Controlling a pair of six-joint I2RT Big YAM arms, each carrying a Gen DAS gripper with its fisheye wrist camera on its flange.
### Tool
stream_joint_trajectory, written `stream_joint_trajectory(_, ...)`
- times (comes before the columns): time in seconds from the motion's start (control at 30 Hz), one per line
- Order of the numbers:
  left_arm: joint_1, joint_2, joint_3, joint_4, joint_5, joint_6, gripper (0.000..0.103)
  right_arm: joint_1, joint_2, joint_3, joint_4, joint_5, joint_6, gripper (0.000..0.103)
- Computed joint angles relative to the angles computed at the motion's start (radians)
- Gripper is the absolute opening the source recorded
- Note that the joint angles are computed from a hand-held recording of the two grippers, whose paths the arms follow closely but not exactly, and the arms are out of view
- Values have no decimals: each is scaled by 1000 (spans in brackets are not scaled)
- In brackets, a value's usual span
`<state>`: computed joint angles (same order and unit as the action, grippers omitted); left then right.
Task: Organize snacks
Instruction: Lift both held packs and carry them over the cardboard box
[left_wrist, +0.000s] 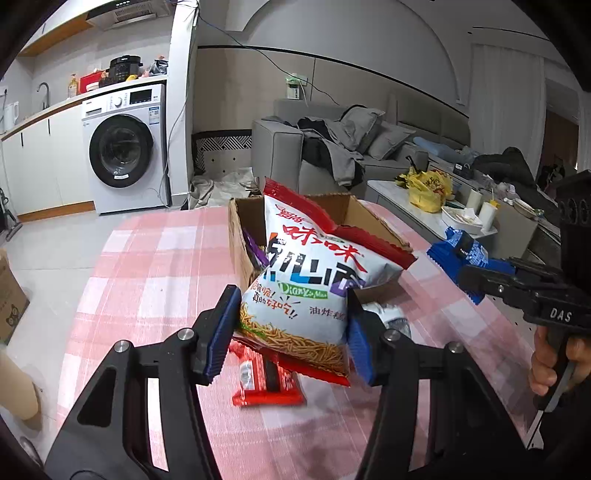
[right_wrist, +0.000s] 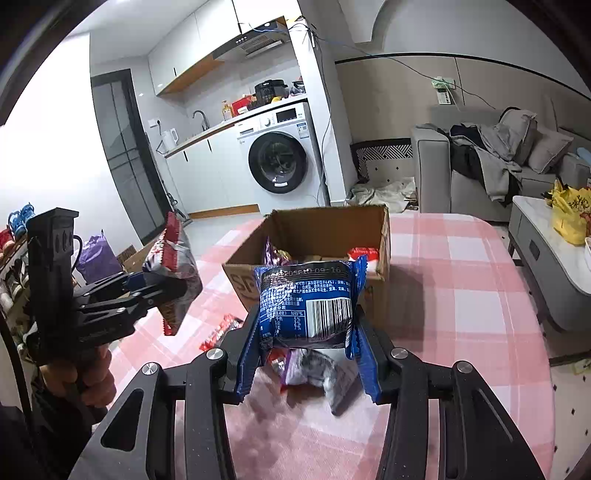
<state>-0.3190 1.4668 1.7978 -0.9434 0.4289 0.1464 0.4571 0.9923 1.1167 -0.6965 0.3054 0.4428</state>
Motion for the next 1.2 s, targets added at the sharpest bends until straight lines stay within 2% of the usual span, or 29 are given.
stream_joint_trajectory(0.3, -25, 75, 123, -32, -36, -32, 52, -29, 39, 53, 4, -22, -29, 46)
stream_joint_trajectory(0.73, -72, 191, 300, -60, -93, -28, 52, -95, 82, 84, 71, -85, -35, 47)
stream_joint_trajectory(0.83, -79, 221, 339, -69, -83, -25, 52, -108, 92, 91, 83, -83, -31, 47)
stream_joint_trajectory(0.93, -81, 230, 350, -72, -81, -29, 52, -124, 106, 100, 96, -118, -19, 47)
stream_joint_trajectory(1.2, -97, 354, 503, -123, -87, -41, 52, -133, 158, 128, 108, -103, -42, 47)
